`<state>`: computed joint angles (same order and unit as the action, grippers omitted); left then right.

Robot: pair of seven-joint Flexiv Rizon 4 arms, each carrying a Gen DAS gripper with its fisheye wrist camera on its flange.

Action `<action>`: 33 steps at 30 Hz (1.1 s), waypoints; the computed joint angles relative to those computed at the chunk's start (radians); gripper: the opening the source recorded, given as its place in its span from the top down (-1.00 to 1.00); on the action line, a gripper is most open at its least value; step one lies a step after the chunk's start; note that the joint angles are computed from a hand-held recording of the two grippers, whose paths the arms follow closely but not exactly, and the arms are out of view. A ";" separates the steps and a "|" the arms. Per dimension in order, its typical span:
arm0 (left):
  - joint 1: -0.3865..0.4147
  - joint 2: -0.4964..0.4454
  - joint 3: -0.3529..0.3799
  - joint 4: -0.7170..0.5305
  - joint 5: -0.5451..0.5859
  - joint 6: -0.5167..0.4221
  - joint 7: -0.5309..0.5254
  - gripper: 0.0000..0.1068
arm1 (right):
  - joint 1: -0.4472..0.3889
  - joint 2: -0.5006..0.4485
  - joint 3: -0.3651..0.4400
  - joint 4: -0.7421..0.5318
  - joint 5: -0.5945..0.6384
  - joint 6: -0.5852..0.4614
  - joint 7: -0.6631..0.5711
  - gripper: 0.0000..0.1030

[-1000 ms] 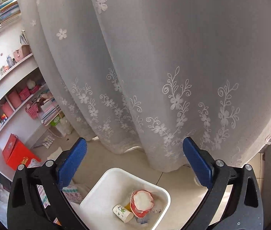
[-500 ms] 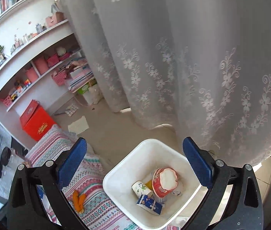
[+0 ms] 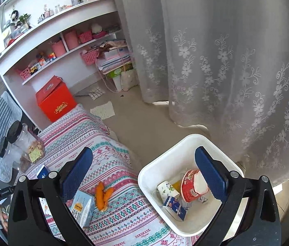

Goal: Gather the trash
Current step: 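Grasp the orange peel on the cloth with the left tool, then grasp the blue box with the right tool while the left tool holds the orange peel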

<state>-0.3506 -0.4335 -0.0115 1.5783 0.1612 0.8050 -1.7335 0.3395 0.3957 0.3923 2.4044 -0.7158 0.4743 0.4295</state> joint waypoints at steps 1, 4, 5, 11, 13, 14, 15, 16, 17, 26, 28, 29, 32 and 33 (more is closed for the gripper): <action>-0.002 -0.025 0.004 -0.019 0.012 -0.030 0.009 -0.41 | 0.002 -0.011 -0.001 -0.006 -0.003 0.001 -0.007 -0.86; -0.008 -0.082 0.014 -0.046 0.039 -0.034 0.008 -0.35 | 0.011 -0.050 -0.002 -0.030 -0.010 -0.013 -0.028 -0.86; 0.000 -0.097 0.008 -0.048 0.024 -0.023 0.014 -0.32 | 0.014 -0.058 -0.004 -0.034 -0.012 -0.015 -0.036 -0.86; 0.005 -0.168 -0.002 -0.075 -0.034 0.018 0.049 -0.16 | 0.043 -0.128 -0.018 -0.076 -0.026 -0.033 -0.082 -0.86; 0.009 -0.180 -0.006 -0.073 -0.055 0.017 0.062 0.23 | 0.051 -0.147 -0.024 -0.087 -0.033 -0.032 -0.094 -0.86; 0.015 -0.174 -0.009 -0.050 -0.070 0.038 0.062 0.29 | 0.055 -0.154 -0.027 -0.091 -0.036 -0.028 -0.101 -0.86; 0.019 -0.165 -0.007 -0.026 -0.082 0.057 0.058 0.47 | 0.059 -0.161 -0.031 -0.094 -0.039 -0.021 -0.109 -0.86; 0.023 -0.151 -0.005 -0.003 -0.095 0.064 0.050 0.67 | 0.062 -0.165 -0.034 -0.095 -0.039 -0.009 -0.114 -0.86; 0.024 -0.132 0.003 0.021 -0.104 0.069 0.030 0.67 | 0.064 -0.169 -0.040 -0.094 -0.039 0.012 -0.118 -0.86; 0.198 0.273 -0.094 0.460 -0.555 0.334 0.153 0.76 | 0.051 -0.246 -0.084 -0.090 -0.069 0.334 -0.182 -0.86; 0.196 0.371 -0.121 0.560 -0.832 0.380 0.309 0.76 | 0.055 -0.299 -0.100 -0.120 -0.084 0.407 -0.241 -0.86; 0.176 0.414 -0.115 0.598 -0.933 0.397 0.372 0.76 | 0.059 -0.332 -0.110 -0.143 -0.089 0.439 -0.281 -0.86; 0.084 0.486 -0.089 0.680 -1.171 0.462 0.551 0.76 | 0.080 -0.453 -0.138 -0.251 -0.011 0.505 -0.477 -0.86; 0.056 0.493 -0.077 0.699 -1.236 0.474 0.616 0.76 | 0.091 -0.499 -0.142 -0.303 0.046 0.498 -0.574 -0.86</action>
